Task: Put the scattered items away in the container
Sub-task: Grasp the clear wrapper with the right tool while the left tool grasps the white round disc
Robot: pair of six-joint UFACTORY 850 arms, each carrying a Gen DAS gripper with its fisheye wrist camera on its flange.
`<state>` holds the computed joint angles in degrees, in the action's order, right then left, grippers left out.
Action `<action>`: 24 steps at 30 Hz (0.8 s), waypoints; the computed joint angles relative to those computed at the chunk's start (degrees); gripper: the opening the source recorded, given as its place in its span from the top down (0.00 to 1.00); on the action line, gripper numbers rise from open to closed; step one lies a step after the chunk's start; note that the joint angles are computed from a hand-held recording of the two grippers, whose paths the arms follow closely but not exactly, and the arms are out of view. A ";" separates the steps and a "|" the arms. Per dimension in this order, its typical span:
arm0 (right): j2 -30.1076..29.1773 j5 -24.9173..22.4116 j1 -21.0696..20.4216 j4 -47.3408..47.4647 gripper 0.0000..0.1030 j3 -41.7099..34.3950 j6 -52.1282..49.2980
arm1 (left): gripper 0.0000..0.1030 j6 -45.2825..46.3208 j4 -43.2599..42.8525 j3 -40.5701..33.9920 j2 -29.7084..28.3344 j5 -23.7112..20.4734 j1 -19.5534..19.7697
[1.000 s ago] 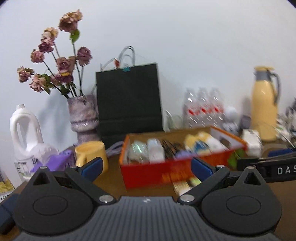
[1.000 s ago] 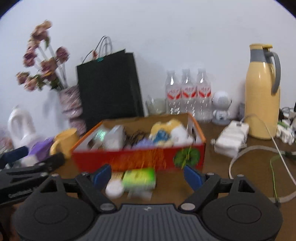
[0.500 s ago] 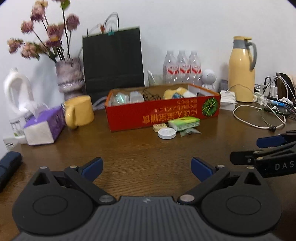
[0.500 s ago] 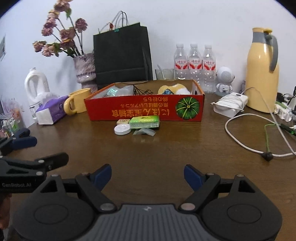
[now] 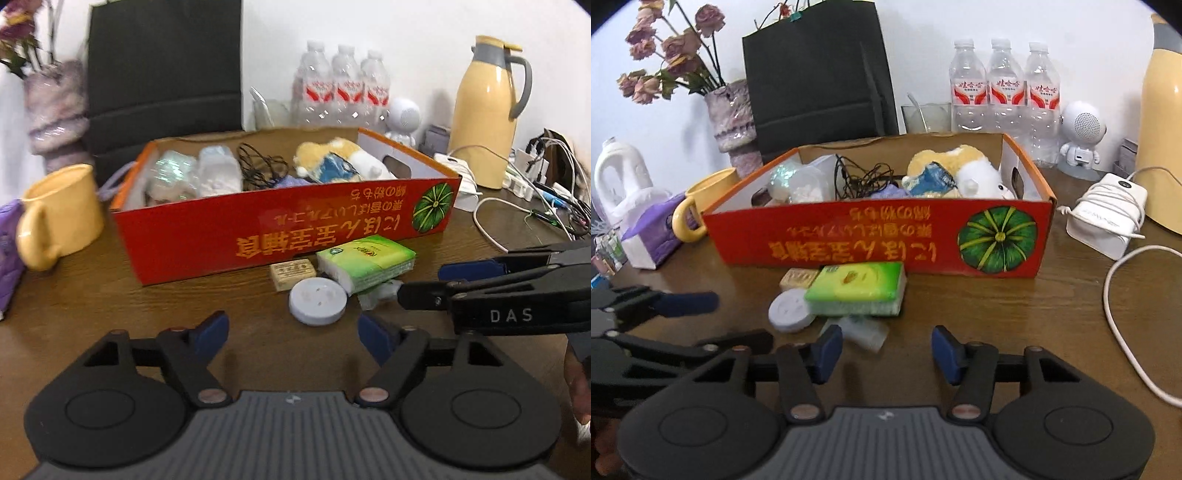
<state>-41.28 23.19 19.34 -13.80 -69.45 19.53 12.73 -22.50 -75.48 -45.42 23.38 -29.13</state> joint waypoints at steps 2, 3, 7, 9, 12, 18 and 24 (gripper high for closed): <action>-0.23 0.34 -0.29 -2.47 0.53 -0.29 1.42 | 0.22 -3.32 4.10 -1.62 -1.14 -0.90 0.48; -0.40 0.29 -0.41 -3.42 0.55 -0.51 1.61 | 0.22 -5.50 6.82 -2.22 -1.54 -1.37 0.77; -1.04 0.46 -1.03 -6.61 0.60 -1.27 3.46 | 0.29 -15.75 18.48 -4.49 -2.79 -3.45 1.90; -1.23 0.48 -1.39 -9.19 0.60 -1.65 5.35 | 0.44 -15.59 18.25 -5.32 -3.24 -4.15 1.86; -1.13 1.54 -1.75 -15.64 0.59 -1.42 9.63 | 0.61 -13.02 15.70 -5.65 -3.43 -4.06 1.79; -1.39 0.03 0.83 -5.63 0.49 -1.60 -3.16 | 0.61 -15.16 14.45 -2.01 -1.03 -2.86 2.24; -2.38 0.24 2.62 6.35 0.49 -2.51 -13.69 | 0.61 -10.50 5.10 6.74 4.62 4.64 1.77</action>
<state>-43.66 23.43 21.96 -7.44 -71.96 5.84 2.22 -17.41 -68.74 -40.80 28.03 -27.36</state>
